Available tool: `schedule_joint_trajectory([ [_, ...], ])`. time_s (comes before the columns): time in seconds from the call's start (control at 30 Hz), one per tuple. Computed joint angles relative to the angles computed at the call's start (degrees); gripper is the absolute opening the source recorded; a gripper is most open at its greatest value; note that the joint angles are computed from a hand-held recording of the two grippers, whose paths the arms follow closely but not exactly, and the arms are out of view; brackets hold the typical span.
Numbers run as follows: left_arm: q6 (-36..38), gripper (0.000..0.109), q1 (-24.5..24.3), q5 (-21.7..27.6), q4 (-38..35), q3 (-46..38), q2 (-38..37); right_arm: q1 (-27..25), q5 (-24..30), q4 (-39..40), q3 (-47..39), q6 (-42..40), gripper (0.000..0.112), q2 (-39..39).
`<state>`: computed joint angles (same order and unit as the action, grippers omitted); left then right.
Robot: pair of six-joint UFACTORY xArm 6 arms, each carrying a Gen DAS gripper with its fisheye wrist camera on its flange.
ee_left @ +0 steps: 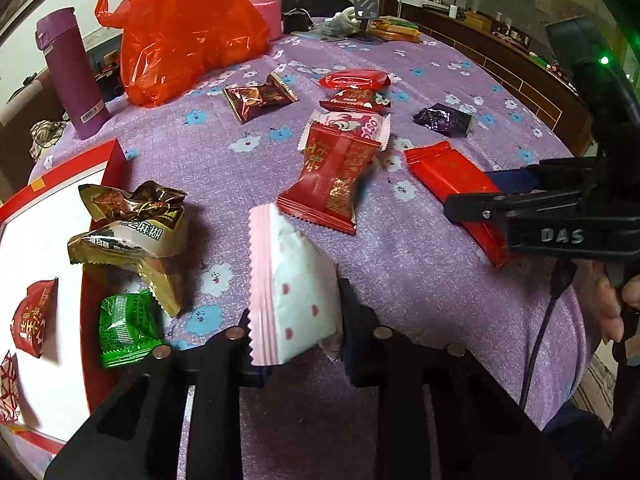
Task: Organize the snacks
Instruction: 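Carry both snacks to the white box and open both grippers inside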
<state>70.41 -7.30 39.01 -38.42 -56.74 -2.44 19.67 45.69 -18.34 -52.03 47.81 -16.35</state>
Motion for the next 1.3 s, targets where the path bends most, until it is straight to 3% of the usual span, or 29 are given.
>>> schedule_joint_trajectory([
  [0.13, 0.46, 0.014, 0.69, 1.48, -1.59, 0.06, -0.38, -1.33, -5.58, 6.23, 3.97, -3.31, 0.051, -3.17],
  [0.3, 1.74, 0.012, 3.01, 3.29, -4.65, 0.24, -1.49, -2.86, -13.71, 24.80, 8.03, -14.80, 0.051, -5.33],
  [0.47, 3.23, 0.012, 5.83, 3.47, -7.37, 0.51, -3.65, -1.40, -17.44, 44.34, 7.18, -28.77, 0.051, -3.33],
  [0.77, 3.31, 0.012, 11.70, 1.63, -9.25, -1.79, -2.93, 2.44, -18.54, 52.01, -2.90, -36.18, 0.050, 5.91],
  [1.03, -0.27, 0.012, 15.41, -3.03, -8.50, -6.39, 2.07, 6.43, -17.15, 57.64, -20.70, -43.29, 0.050, 20.31],
  [1.3, -2.78, 0.012, 17.58, -5.76, -7.39, -10.36, 6.34, 9.63, -12.98, 58.08, -38.20, -45.86, 0.050, 33.78],
])
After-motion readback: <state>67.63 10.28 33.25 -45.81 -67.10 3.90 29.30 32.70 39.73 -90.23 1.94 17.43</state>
